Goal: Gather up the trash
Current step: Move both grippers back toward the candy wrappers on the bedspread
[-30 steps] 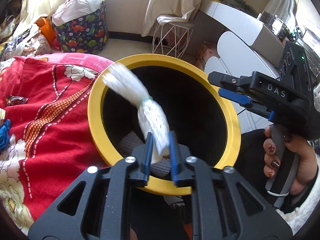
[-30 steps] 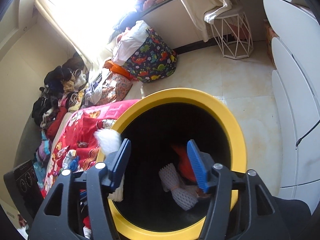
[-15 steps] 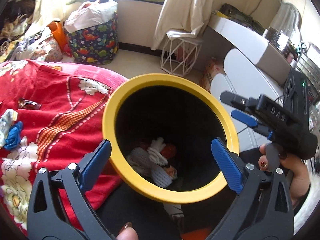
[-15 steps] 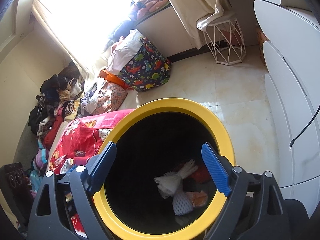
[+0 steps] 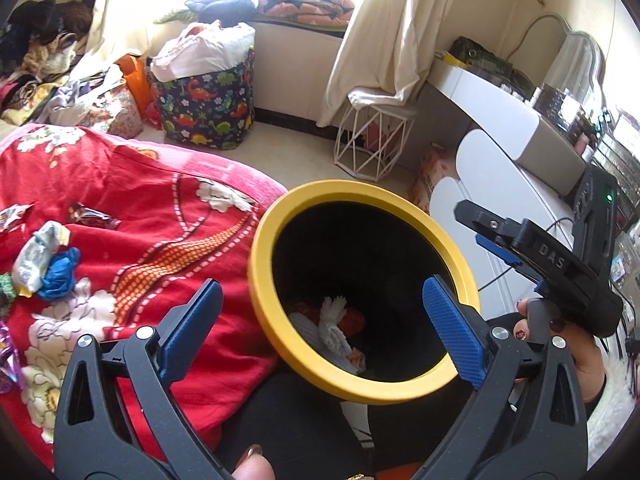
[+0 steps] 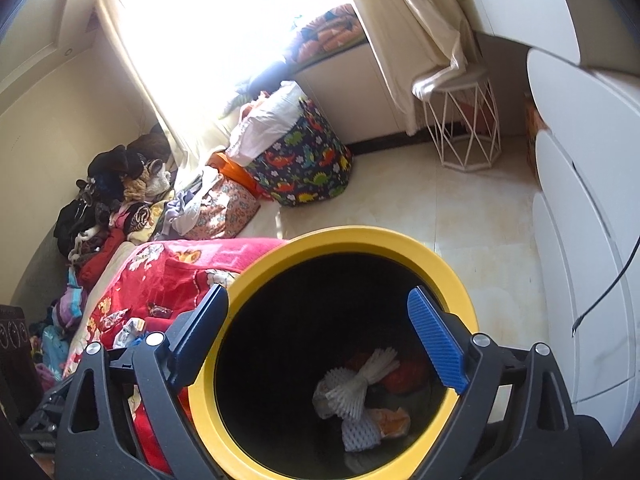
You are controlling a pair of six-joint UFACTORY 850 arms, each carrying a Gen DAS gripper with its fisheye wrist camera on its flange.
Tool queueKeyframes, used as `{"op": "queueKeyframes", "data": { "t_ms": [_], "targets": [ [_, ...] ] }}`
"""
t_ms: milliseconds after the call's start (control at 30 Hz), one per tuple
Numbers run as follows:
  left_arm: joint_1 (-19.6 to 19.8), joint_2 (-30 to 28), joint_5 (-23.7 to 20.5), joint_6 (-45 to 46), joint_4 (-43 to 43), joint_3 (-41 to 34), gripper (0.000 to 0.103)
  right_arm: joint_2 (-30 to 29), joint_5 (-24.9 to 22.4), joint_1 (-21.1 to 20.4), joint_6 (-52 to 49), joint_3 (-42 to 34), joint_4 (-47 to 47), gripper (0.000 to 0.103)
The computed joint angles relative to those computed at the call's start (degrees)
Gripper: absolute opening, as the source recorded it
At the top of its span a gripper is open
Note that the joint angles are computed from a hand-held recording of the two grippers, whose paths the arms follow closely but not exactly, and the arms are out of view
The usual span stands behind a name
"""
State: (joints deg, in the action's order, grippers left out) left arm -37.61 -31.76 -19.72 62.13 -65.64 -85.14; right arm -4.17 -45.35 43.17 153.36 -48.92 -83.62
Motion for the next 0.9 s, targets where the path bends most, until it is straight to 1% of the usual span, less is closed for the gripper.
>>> {"op": "queueKeyframes", "data": {
  "t_ms": [100,233,367,500,900],
  "targets": [
    [0.68,0.67,1.16,1.25,-2.06,0.76,0.092,-0.73,-2.99,0.93,-1.36,-0.98,-0.08,0.091],
    [2.01,1.46,1.20,4.14,-6.02,1.56,0.092,-1.87,-7.34,2.36,-3.45,-2.55,0.12,0.093],
    [3.36,2.02,0.98,6.11,-8.63,2.10,0.092,-2.60,-9.94,3.38,-4.80,-3.71,-0.41,0.093],
    [4.58,2.38,0.82,7.97,-11.36,2.45,0.092,-3.70,-10.66,4.00,-6.14,-5.33,-1.26,0.093],
    [7.57,3.19,1.69,13.51,-18.01,3.16,0.092,-7.78,-9.14,4.76,-10.68,-11.25,-2.51,0.094]
  ]
}}
